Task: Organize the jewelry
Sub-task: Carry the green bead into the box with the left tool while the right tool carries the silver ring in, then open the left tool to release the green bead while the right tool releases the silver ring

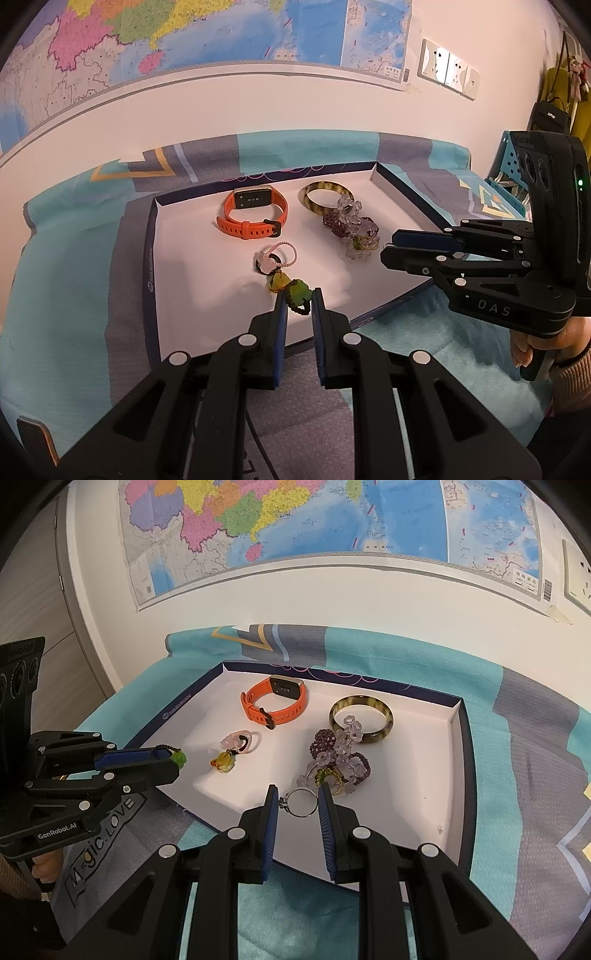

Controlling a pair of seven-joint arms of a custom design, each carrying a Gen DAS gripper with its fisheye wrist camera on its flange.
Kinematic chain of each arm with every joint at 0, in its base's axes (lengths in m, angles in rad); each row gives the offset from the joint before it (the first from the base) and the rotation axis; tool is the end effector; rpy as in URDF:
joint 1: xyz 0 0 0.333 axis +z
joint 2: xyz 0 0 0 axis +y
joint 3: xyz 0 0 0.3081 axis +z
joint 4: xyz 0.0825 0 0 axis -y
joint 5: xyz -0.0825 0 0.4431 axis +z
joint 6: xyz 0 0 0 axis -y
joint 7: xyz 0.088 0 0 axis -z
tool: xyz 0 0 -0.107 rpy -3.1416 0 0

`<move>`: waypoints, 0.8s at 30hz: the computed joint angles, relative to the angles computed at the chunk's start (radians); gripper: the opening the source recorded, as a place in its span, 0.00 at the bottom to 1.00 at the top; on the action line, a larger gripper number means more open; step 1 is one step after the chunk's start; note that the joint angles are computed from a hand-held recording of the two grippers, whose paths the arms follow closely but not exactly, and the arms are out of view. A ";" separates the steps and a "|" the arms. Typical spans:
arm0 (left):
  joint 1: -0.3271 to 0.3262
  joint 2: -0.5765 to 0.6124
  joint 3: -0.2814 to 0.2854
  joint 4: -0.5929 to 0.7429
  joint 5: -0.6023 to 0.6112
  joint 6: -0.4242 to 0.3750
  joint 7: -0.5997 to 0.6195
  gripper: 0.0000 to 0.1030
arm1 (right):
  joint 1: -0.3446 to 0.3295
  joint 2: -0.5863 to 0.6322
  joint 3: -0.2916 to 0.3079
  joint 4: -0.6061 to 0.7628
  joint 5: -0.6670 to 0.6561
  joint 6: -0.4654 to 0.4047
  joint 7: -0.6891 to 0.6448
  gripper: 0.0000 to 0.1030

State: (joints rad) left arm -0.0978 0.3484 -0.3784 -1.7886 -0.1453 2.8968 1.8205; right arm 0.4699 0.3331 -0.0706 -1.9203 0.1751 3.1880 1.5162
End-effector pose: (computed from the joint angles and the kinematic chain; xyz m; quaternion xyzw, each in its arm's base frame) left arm 0.6700 -0.3056 0.4239 -0.4595 0.7983 -0.3556 0.1586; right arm 0.6607 0.2656 0.3887 -0.7159 0.5332 -0.2373 0.3832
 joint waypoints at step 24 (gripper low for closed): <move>-0.013 0.013 0.016 0.018 0.027 -0.017 -0.036 0.13 | 0.020 0.022 -0.030 0.029 -0.031 -0.028 0.037 0.19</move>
